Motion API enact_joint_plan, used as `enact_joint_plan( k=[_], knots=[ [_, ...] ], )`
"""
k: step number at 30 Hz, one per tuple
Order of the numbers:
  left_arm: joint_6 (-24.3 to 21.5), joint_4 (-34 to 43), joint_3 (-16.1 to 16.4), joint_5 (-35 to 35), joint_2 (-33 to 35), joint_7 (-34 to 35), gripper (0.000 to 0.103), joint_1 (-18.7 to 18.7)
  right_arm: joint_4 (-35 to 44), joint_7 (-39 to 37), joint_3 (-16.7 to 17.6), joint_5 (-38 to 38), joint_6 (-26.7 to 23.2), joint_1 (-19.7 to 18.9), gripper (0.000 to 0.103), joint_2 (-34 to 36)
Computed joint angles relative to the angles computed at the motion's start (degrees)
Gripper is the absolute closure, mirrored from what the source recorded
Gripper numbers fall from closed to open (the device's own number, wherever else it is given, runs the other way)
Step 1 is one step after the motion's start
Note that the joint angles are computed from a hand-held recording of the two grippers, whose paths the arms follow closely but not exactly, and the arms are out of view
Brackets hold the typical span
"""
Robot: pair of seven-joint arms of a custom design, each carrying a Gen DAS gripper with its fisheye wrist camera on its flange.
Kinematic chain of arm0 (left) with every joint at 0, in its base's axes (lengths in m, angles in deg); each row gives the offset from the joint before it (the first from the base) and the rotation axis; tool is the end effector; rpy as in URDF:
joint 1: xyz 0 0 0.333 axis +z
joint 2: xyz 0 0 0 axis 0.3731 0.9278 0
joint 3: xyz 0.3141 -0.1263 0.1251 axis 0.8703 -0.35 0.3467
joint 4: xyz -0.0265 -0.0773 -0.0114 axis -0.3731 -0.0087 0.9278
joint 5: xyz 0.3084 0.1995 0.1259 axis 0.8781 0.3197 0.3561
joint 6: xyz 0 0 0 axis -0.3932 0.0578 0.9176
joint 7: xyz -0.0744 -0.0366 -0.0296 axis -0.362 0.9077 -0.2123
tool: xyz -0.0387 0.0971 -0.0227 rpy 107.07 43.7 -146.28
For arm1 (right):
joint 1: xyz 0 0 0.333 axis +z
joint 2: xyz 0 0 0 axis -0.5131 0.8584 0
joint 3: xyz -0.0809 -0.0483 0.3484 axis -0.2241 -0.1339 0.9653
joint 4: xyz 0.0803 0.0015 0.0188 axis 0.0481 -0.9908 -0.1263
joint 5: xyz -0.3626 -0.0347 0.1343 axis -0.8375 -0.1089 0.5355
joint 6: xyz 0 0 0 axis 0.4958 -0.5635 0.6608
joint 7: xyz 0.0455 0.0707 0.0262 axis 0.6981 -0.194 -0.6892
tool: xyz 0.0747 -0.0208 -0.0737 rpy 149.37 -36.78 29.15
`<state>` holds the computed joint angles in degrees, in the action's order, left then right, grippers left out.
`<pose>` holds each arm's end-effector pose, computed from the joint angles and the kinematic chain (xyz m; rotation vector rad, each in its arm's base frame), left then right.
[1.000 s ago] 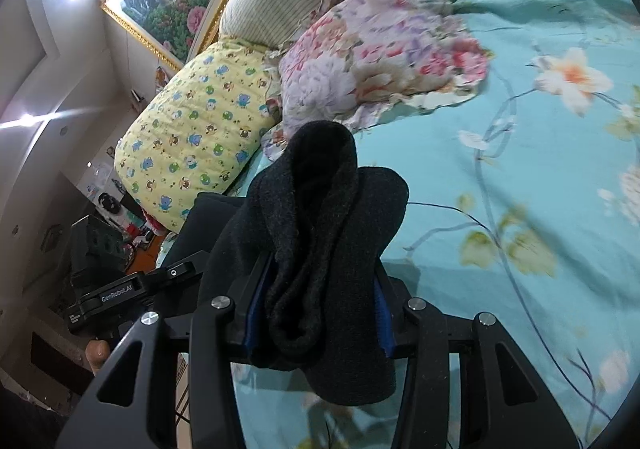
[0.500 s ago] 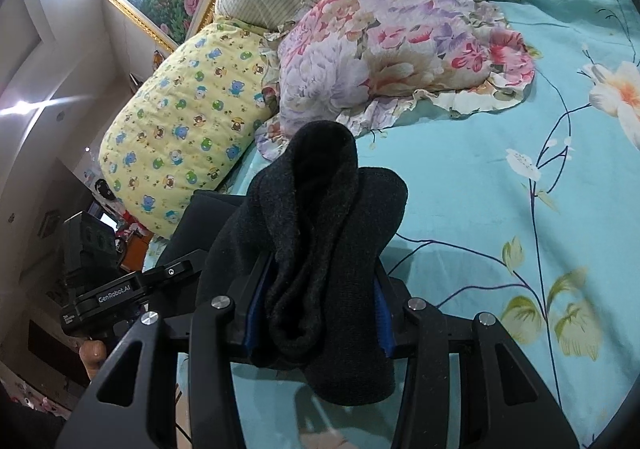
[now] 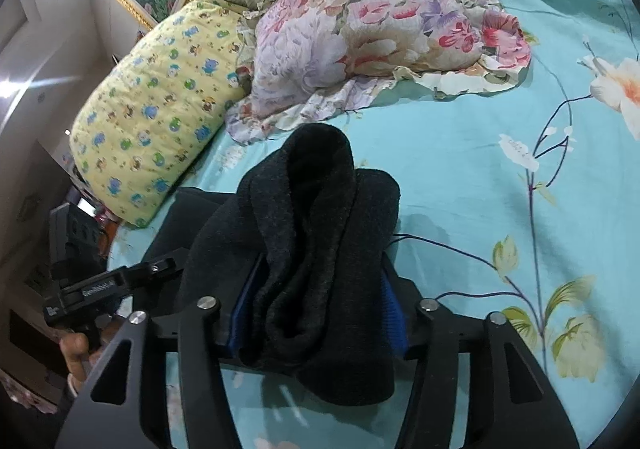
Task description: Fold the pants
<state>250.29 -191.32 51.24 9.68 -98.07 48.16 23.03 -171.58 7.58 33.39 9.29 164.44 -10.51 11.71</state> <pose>0.3478 -0.2220 0.4971 -2.3570 1.3424 -0.9557 0.4896 0.2202 0.4776 -1.8964 1.2303 0.2505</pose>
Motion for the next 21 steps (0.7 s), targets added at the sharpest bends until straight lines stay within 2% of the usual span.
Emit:
enact_joint_plan(
  k=[2,4,7,13,21],
  knots=[
    [-1.93,0.0,-1.88,1.21,-1.25,-1.78,0.045,1.96,-0.28,-0.04,0.16,-0.86,1.38,0.02,0.042,0.2],
    [-1.61,-0.69,-1.7,1.53,-1.84,-2.46,0.04,1.95,-0.6,0.0,0.27,-1.45,2.93,0.06,0.034,0.31],
    [-0.94,-1.44,-0.67,0.81,-1.93,-2.55,0.039,0.95,-0.65,-0.25,0.11,-1.65,3.23,-0.08,0.028,0.69],
    [-3.75,-0.61,-1.73,1.97,-2.54,-3.26,0.035,1.23,-1.0,1.37,0.53,-4.19,5.09,0.11,0.018,0.35],
    [-6.9,0.22,-1.41,2.53,-3.35,-5.08,0.028,-0.45,-2.34,3.38,0.28,-8.1,7.16,1.21,0.017,-1.78]
  ],
)
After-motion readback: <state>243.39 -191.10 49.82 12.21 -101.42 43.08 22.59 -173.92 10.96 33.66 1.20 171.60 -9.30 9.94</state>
